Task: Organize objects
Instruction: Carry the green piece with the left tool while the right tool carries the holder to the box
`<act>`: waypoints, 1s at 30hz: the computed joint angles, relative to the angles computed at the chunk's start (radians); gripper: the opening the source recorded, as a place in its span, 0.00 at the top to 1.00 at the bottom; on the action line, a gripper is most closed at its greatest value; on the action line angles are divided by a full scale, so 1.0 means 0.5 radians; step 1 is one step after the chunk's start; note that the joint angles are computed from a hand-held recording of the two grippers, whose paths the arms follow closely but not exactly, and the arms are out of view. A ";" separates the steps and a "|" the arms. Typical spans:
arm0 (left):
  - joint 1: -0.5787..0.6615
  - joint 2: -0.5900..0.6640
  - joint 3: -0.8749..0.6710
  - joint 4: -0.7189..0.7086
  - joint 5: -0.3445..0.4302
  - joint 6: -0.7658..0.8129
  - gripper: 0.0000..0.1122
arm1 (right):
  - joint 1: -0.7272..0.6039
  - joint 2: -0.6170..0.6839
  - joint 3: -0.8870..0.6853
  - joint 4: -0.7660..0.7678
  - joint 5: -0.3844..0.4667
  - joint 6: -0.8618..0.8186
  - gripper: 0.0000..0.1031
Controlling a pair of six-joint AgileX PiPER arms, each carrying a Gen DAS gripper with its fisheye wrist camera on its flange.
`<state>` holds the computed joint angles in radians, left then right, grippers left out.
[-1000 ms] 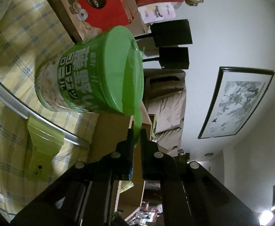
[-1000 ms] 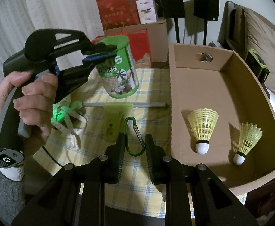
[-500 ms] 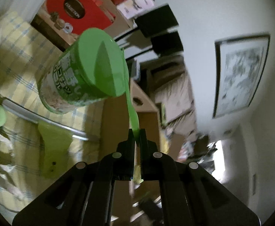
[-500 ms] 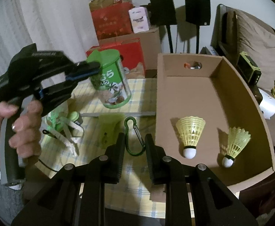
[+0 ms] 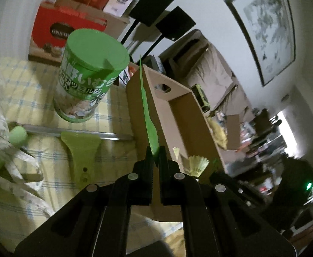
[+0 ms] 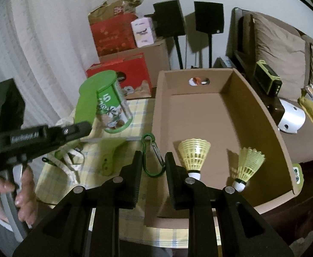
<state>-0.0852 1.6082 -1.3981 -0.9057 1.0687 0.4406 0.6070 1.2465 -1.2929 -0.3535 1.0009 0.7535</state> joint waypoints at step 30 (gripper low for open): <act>-0.910 -0.282 0.109 0.941 -0.608 -0.599 0.96 | -0.253 -0.231 0.124 -0.125 0.110 -0.071 0.80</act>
<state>-0.5400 1.4671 -1.3436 -0.4352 0.7649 0.1409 0.4805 1.1310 -1.2309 -0.4159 1.0558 0.7182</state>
